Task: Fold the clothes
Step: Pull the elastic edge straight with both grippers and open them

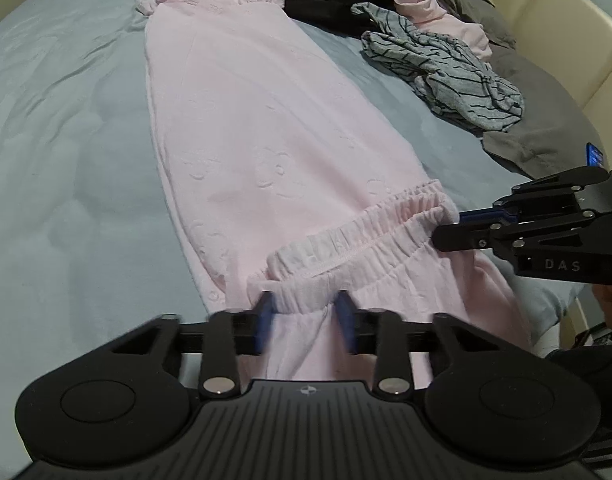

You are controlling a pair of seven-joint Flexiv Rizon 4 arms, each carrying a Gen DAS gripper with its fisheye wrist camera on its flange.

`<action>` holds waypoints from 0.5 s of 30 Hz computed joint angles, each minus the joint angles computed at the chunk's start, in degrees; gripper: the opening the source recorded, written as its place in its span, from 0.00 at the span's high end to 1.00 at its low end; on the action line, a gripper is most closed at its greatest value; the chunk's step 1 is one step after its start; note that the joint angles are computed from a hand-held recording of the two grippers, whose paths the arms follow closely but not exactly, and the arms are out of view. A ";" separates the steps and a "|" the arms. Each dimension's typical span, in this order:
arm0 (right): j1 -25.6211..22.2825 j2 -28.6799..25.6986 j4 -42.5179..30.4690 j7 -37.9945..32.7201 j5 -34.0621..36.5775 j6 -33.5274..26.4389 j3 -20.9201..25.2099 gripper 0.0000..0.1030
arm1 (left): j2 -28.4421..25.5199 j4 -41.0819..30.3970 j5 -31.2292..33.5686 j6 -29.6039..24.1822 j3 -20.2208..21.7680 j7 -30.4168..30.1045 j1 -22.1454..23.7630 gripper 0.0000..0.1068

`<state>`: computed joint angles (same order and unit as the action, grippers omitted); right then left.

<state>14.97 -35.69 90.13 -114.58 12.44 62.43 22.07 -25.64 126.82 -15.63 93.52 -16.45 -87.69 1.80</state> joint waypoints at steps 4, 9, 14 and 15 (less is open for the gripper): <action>-0.13 0.00 -0.16 -0.24 0.18 -0.27 0.10 0.89 | 0.45 -0.51 0.06 -1.18 1.51 0.17 -1.33 0.86; -0.52 0.01 -0.39 -0.85 0.83 -0.56 0.38 0.89 | 0.73 0.22 -0.55 -0.62 0.11 0.89 -0.05 0.87; -1.25 0.59 -0.63 -1.42 2.72 1.97 1.11 0.89 | 1.06 1.26 -0.41 3.53 -4.82 0.43 4.58 0.89; -1.58 0.70 -0.96 -1.43 3.33 2.43 1.45 0.89 | 1.21 1.18 0.08 4.37 -5.34 0.00 5.25 0.89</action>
<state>13.39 -34.99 89.17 -116.01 15.77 64.86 23.52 -24.43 128.01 -15.55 97.89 -21.79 -87.69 7.05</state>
